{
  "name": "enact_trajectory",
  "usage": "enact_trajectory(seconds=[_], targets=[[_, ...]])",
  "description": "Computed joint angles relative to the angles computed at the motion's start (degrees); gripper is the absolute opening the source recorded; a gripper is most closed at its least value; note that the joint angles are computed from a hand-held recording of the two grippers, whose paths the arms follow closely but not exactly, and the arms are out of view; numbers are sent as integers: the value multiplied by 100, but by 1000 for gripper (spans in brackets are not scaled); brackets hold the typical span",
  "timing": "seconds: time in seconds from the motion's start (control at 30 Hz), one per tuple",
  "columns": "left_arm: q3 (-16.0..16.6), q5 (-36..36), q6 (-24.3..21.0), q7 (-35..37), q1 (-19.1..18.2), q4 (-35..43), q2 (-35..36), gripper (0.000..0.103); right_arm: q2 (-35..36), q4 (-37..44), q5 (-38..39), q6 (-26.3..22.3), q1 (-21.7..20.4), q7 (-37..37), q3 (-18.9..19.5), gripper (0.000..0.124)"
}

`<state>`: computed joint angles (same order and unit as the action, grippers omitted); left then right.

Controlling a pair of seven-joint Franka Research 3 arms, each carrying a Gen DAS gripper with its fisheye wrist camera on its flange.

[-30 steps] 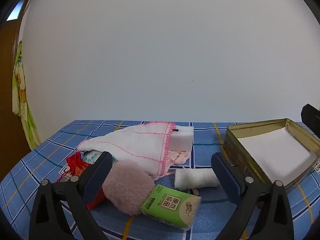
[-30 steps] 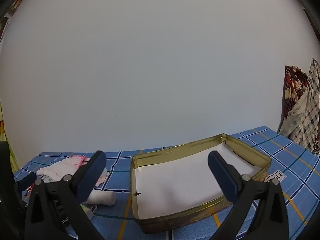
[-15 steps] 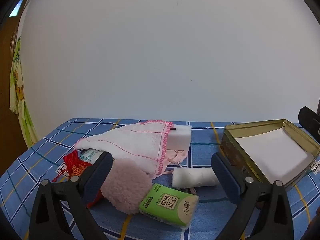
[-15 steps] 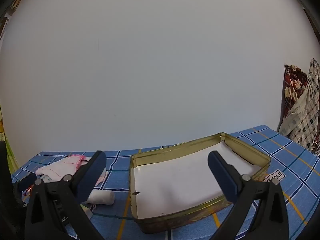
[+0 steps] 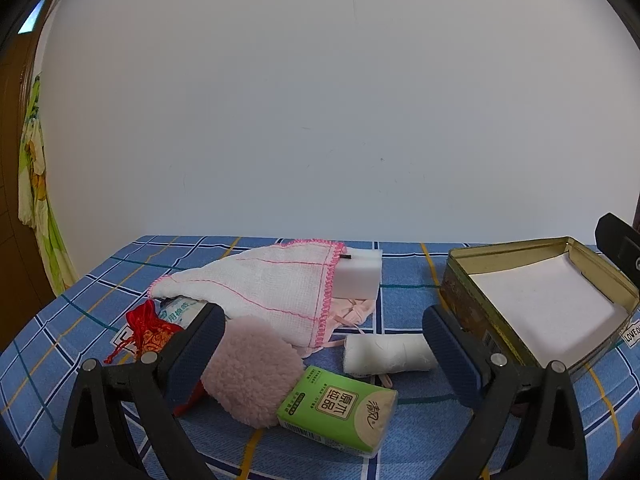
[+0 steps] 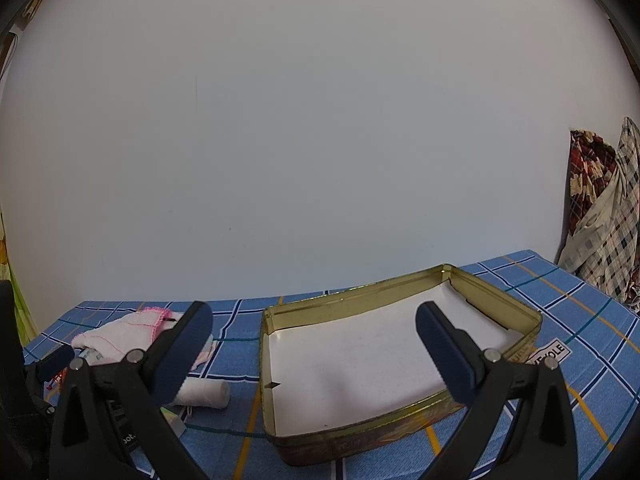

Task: Organize soft objects

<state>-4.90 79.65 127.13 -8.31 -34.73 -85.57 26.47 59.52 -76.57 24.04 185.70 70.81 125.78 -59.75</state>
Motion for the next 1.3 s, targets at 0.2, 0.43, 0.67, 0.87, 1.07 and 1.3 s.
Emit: enact_trajectory(seconds=[0.2,0.43,0.67,0.87,1.07,1.3], targets=[[-5,6,19,-33,11,-41,-28,100,-9,-41,18,22,29,-14,-9,103],[-16,18,49,-45,34,-71,-48,100,102,7,116,-3,93,-40,-131,103],[-26,17,58,-71,47,-115,-78,100,138,132,-59,-102,32,137,-149,103],[-38,15,51,-81,56,-126,-87,100,110,167,-224,-121,-21,255,-110,103],[-41,22,62,-81,64,-140,-98,100,102,173,-302,-122,-34,319,-104,103],[-48,-11,69,-60,76,-139,-100,100,97,206,-352,-126,-62,353,-79,103]])
